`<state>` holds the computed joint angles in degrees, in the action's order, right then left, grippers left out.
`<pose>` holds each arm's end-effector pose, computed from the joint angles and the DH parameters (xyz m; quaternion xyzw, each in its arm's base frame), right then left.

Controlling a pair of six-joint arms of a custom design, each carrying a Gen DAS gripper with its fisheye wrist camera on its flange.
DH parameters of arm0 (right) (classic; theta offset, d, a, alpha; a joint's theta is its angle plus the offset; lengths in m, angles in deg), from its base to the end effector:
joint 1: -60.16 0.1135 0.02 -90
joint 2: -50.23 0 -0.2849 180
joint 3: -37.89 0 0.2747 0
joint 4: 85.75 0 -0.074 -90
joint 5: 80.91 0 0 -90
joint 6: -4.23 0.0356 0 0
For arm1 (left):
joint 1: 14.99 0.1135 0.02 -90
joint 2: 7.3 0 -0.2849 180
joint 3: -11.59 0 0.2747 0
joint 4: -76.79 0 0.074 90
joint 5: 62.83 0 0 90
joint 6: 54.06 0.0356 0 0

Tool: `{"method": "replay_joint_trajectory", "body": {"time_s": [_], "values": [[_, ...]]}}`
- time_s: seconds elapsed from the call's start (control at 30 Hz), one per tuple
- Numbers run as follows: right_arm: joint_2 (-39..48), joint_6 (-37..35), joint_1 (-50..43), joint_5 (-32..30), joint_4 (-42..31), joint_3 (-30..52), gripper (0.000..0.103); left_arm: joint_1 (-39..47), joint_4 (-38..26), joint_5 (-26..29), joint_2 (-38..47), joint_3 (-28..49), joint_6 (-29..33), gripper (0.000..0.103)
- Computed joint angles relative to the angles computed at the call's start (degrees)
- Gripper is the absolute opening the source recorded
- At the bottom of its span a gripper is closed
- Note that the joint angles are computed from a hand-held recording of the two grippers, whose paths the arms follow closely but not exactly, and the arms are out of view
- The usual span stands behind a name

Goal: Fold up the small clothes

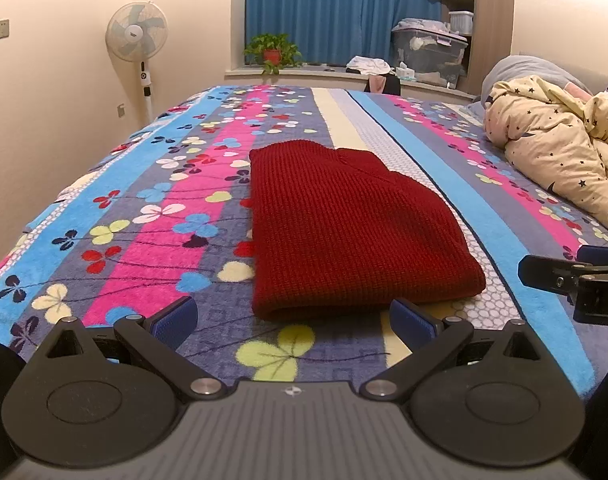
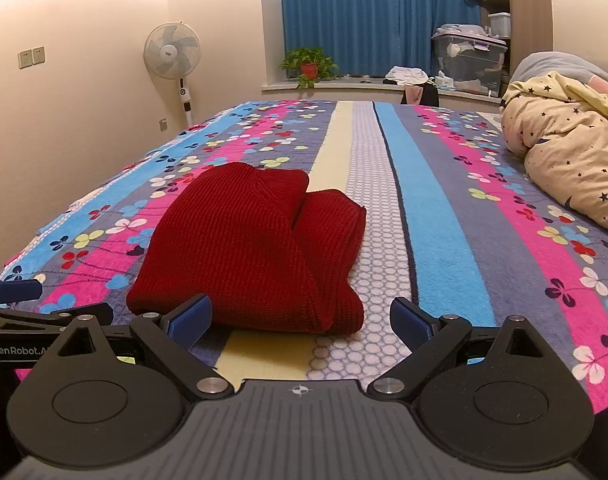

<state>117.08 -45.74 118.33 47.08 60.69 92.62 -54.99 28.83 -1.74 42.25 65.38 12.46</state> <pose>0.1493 0.1990 0.2448 -0.0168 0.8841 0.0722 0.4614 0.1529 -0.1058 0.2779 0.0308 0.8953 -0.0050 0.4444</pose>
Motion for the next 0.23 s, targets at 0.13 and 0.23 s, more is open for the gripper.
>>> {"method": "replay_joint_trajectory", "body": {"time_s": [0.13,0.23], "values": [[0.06,0.11,0.05,0.08,-0.01,0.04,0.096,0.10,0.09,0.14,-0.05,0.01,0.19,0.102],[0.03,0.04,0.02,0.01,-0.02,0.03,0.096,0.22,0.08,0.31,0.08,0.18,0.27,0.102]]}}
